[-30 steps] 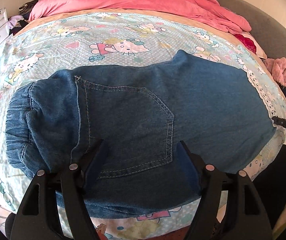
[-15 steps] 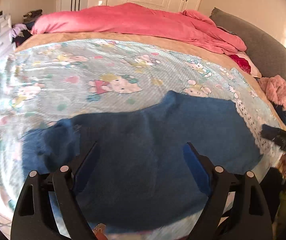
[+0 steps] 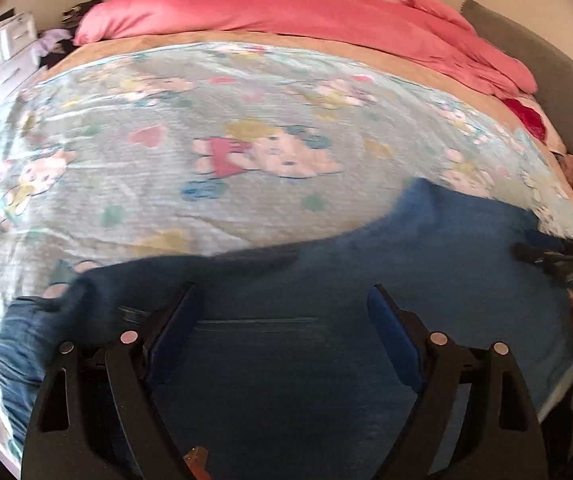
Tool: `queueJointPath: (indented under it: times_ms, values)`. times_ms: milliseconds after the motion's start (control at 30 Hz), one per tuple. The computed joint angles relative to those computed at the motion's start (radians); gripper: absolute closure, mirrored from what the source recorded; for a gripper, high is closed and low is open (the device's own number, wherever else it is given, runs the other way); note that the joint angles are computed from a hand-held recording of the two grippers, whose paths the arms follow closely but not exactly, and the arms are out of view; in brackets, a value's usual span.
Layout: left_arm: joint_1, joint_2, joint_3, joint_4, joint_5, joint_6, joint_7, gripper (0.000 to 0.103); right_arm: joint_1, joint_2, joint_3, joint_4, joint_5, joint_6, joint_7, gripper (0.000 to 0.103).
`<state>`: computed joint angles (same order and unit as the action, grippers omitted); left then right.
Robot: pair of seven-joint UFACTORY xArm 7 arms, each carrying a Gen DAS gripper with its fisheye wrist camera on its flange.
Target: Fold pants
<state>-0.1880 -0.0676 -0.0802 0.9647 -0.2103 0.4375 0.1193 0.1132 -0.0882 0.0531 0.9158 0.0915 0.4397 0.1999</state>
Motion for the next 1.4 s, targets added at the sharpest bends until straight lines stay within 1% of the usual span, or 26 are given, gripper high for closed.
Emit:
queueJointPath:
  times_ms: [33,67,100,133,200,267,300,333,367,467,533,600,633,700,733,767,833,867,900,1000,1133,1233,1300,1400]
  values:
    - [-0.001,0.013,0.007,0.006,-0.032,0.003,0.023,0.019,-0.028,0.0,0.027,-0.002,0.038,-0.003,-0.032,0.029]
    - [0.001,0.016,0.005,0.005,-0.031,-0.002,0.023,0.019,-0.055,0.002,0.057,0.001,0.033,0.0,-0.032,0.028]
    - [0.003,0.018,0.0,0.003,0.005,-0.012,0.004,0.018,-0.04,0.003,0.048,0.004,-0.013,0.001,0.003,0.025]
    - [0.004,0.022,-0.007,0.007,0.054,-0.014,-0.022,0.015,0.003,-0.002,0.009,0.0,-0.032,-0.002,0.013,0.024]
    - [0.004,0.02,-0.011,0.012,0.095,-0.009,-0.046,0.015,0.008,-0.037,0.014,-0.018,-0.038,0.004,0.031,0.024]
    - [0.001,-0.006,-0.01,0.008,0.095,0.007,-0.047,0.013,0.027,-0.118,-0.002,-0.086,0.039,-0.041,-0.012,0.021]
    - [-0.006,-0.037,-0.006,-0.008,0.059,0.007,-0.014,0.009,0.031,-0.166,-0.003,-0.125,0.051,-0.057,-0.01,0.017]
    - [-0.012,-0.065,0.0,-0.026,0.03,0.004,0.014,0.007,0.036,-0.206,-0.001,-0.155,0.056,-0.066,-0.008,0.016]
    - [-0.016,-0.092,-0.001,-0.044,0.028,0.0,0.018,0.006,0.04,-0.257,0.004,-0.192,0.055,-0.072,-0.004,0.016]
    - [-0.052,-0.198,0.009,-0.127,-0.002,-0.02,0.077,0.004,0.039,-0.359,0.038,-0.263,0.018,-0.06,0.04,0.013]
    - [-0.092,-0.254,0.024,-0.176,-0.04,0.002,0.131,0.004,0.053,-0.397,0.05,-0.291,0.0,-0.05,0.05,0.013]
    - [-0.103,-0.286,0.021,-0.212,-0.044,0.028,0.134,0.004,0.035,-0.422,0.097,-0.312,-0.051,-0.033,0.094,0.013]
    - [-0.112,-0.298,0.023,-0.229,-0.051,0.053,0.139,0.004,0.034,-0.422,0.109,-0.314,-0.073,-0.022,0.104,0.013]
    - [-0.117,-0.305,0.021,-0.247,-0.051,0.067,0.139,0.004,0.029,-0.409,0.133,-0.311,-0.119,0.009,0.125,0.013]
    - [-0.104,-0.303,0.007,-0.256,-0.025,0.073,0.12,0.004,0.025,-0.398,0.14,-0.307,-0.137,0.024,0.139,0.013]
    - [-0.092,-0.297,-0.006,-0.258,0.001,0.079,0.099,0.004,0.023,-0.386,0.139,-0.303,-0.148,0.053,0.153,0.013]
    - [-0.086,-0.284,-0.009,-0.264,0.021,0.077,0.087,0.004,0.02,-0.365,0.124,-0.301,-0.154,0.09,0.181,0.013]
    - [-0.086,-0.275,-0.007,-0.266,0.03,0.07,0.093,0.004,0.04,-0.363,0.091,-0.321,-0.123,0.063,0.17,0.013]
    - [-0.087,-0.275,-0.009,-0.27,0.037,0.064,0.092,0.004,0.05,-0.367,0.077,-0.334,-0.109,0.04,0.166,0.013]
    - [-0.087,-0.278,-0.011,-0.29,0.055,0.029,0.089,0.004,0.054,-0.377,0.078,-0.333,-0.113,0.039,0.171,0.012]
    - [-0.089,-0.303,-0.012,-0.278,0.068,0.065,0.071,0.004,0.086,-0.445,0.04,-0.378,-0.052,-0.001,0.157,0.012]
    - [-0.107,-0.341,0.004,-0.281,0.045,0.083,0.087,0.004,0.063,-0.534,0.051,-0.421,-0.052,-0.007,0.185,0.012]
    - [-0.113,-0.369,0.008,-0.286,0.036,0.083,0.095,0.004,0.043,-0.585,0.069,-0.438,-0.062,0.006,0.216,0.01]
    - [-0.118,-0.397,0.003,-0.289,0.038,0.073,0.095,0.004,-0.009,-0.668,0.103,-0.471,-0.1,0.032,0.273,0.01]
